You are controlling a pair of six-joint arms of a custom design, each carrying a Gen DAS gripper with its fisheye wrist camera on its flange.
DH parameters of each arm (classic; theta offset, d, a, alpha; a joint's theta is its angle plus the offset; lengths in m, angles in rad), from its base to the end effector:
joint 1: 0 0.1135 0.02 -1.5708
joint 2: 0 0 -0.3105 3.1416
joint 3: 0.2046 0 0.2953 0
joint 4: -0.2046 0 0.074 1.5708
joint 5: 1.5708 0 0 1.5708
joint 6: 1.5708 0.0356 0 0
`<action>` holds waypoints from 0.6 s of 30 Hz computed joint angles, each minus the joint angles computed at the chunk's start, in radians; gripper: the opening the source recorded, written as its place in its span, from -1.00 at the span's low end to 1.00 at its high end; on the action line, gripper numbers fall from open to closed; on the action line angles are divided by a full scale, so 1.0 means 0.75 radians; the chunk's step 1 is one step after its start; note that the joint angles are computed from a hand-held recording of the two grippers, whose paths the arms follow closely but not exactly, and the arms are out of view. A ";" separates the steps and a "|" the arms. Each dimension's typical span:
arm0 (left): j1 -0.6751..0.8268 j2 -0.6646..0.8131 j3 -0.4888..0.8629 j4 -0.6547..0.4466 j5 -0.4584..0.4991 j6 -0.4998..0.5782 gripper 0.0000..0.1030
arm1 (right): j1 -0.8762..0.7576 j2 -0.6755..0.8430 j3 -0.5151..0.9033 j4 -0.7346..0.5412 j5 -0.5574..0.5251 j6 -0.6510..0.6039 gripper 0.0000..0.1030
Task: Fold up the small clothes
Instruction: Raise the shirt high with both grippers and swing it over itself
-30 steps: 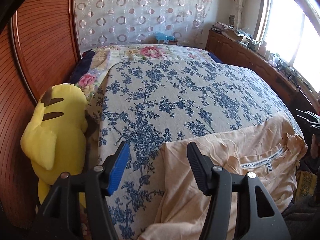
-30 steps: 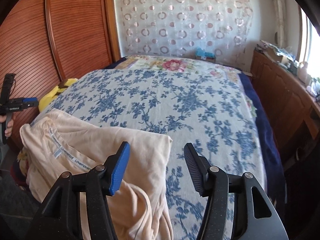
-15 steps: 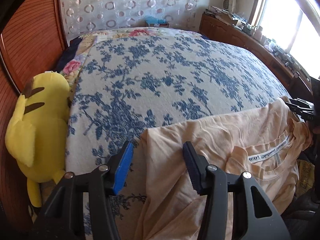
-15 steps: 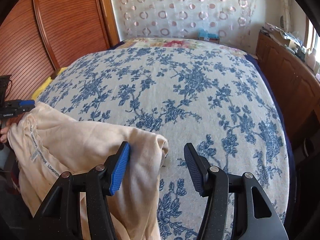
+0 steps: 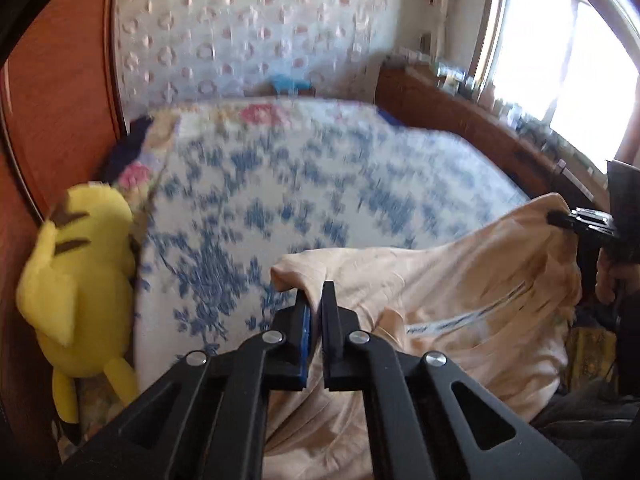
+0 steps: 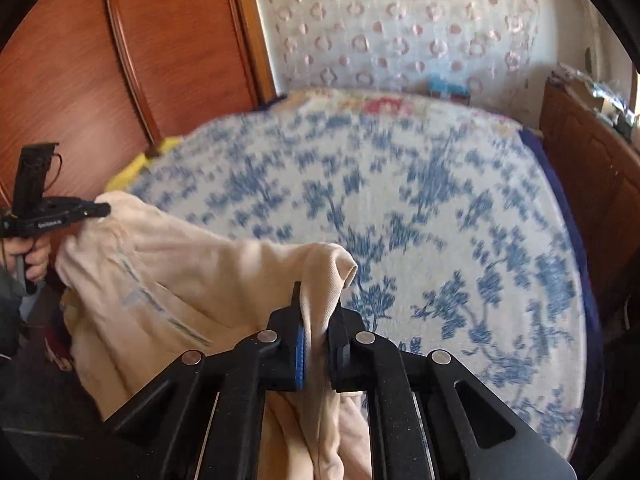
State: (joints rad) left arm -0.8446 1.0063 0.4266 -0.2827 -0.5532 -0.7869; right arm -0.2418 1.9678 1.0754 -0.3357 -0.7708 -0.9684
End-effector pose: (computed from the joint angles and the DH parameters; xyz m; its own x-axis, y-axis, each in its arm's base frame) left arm 0.1445 -0.1345 0.1884 -0.6458 -0.1802 -0.7419 -0.0682 0.9815 -0.1790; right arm 0.3959 -0.0721 0.1186 -0.4724 -0.4923 -0.7311 -0.7849 0.6122 0.0949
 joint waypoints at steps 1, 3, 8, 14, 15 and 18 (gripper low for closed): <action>-0.067 -0.060 0.020 -0.051 -0.076 -0.032 -0.99 | -0.040 -0.073 -0.024 -0.025 -0.057 -0.006 -0.90; -0.220 -0.131 0.110 -0.227 -0.272 -0.115 -0.99 | -0.112 -0.189 -0.047 -0.088 -0.179 -0.037 -0.90; -0.441 -0.231 0.337 -0.484 -0.600 -0.136 -1.00 | -0.222 -0.409 -0.018 -0.196 -0.355 -0.046 -0.90; -0.570 -0.275 0.493 -0.551 -0.804 0.004 -0.99 | -0.310 -0.542 0.117 -0.344 -0.528 -0.046 -0.90; -0.596 -0.273 0.514 -0.571 -0.844 0.006 -0.99 | -0.327 -0.574 0.124 -0.345 -0.556 -0.048 -0.90; -0.655 -0.267 0.572 -0.636 -0.941 0.006 -0.99 | -0.375 -0.645 0.154 -0.390 -0.637 -0.053 -0.90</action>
State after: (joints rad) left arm -1.3356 0.8057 0.8555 -0.7596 -1.2588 -0.7825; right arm -0.5232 1.4838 1.1912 -0.6285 -1.2488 -1.0084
